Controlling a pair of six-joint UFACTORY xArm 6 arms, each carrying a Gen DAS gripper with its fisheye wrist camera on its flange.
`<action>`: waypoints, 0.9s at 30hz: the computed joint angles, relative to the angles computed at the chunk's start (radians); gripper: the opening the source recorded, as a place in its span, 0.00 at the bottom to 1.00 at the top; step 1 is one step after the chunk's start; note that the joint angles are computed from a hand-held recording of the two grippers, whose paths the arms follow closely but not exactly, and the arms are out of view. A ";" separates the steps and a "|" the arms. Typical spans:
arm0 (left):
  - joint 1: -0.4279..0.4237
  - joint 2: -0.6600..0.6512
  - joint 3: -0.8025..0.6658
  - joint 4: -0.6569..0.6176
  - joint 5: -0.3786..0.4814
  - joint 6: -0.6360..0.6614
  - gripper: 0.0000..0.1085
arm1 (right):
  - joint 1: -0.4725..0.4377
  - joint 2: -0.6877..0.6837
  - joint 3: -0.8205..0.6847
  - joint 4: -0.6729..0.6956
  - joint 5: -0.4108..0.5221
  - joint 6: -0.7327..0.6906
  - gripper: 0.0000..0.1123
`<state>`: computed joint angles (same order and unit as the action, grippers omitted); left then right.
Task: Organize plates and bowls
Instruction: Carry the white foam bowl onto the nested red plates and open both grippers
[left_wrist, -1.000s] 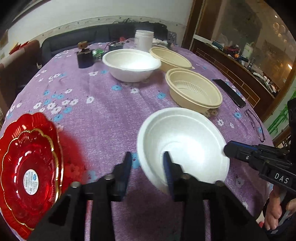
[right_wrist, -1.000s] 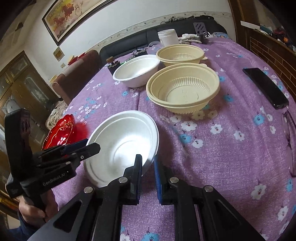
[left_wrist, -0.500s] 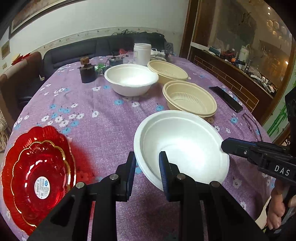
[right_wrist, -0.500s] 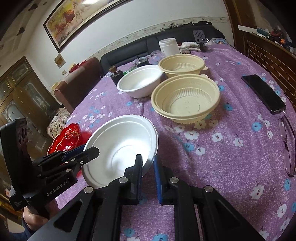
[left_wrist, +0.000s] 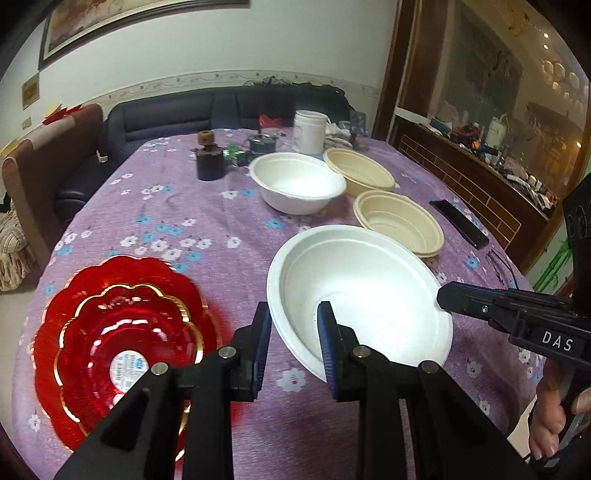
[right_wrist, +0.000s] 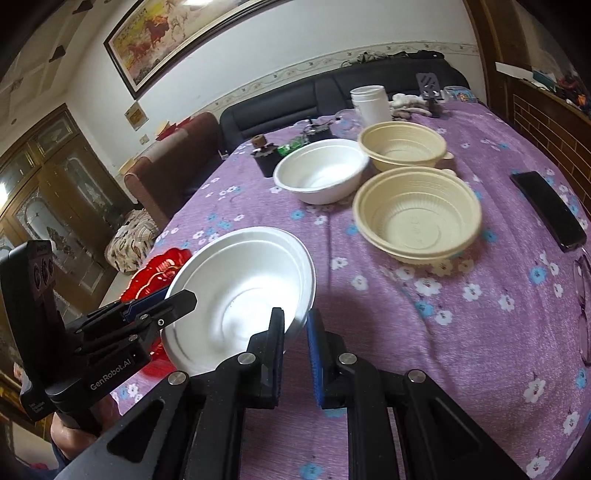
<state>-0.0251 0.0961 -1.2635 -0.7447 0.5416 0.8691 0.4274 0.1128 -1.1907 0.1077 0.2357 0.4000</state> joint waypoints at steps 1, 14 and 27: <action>0.007 -0.003 0.001 -0.005 -0.001 0.002 0.23 | 0.006 0.009 -0.015 0.006 0.004 -0.008 0.12; 0.102 -0.023 -0.006 -0.039 -0.019 0.004 0.23 | 0.064 0.146 -0.242 0.093 0.079 -0.114 0.12; 0.207 0.042 -0.059 0.035 -0.047 -0.100 0.24 | 0.114 0.449 -0.669 0.234 0.286 -0.212 0.13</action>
<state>0.1814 0.1384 -1.3222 -0.7101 0.4945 0.7695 0.5411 0.5622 -1.8602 0.3422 0.5213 0.1877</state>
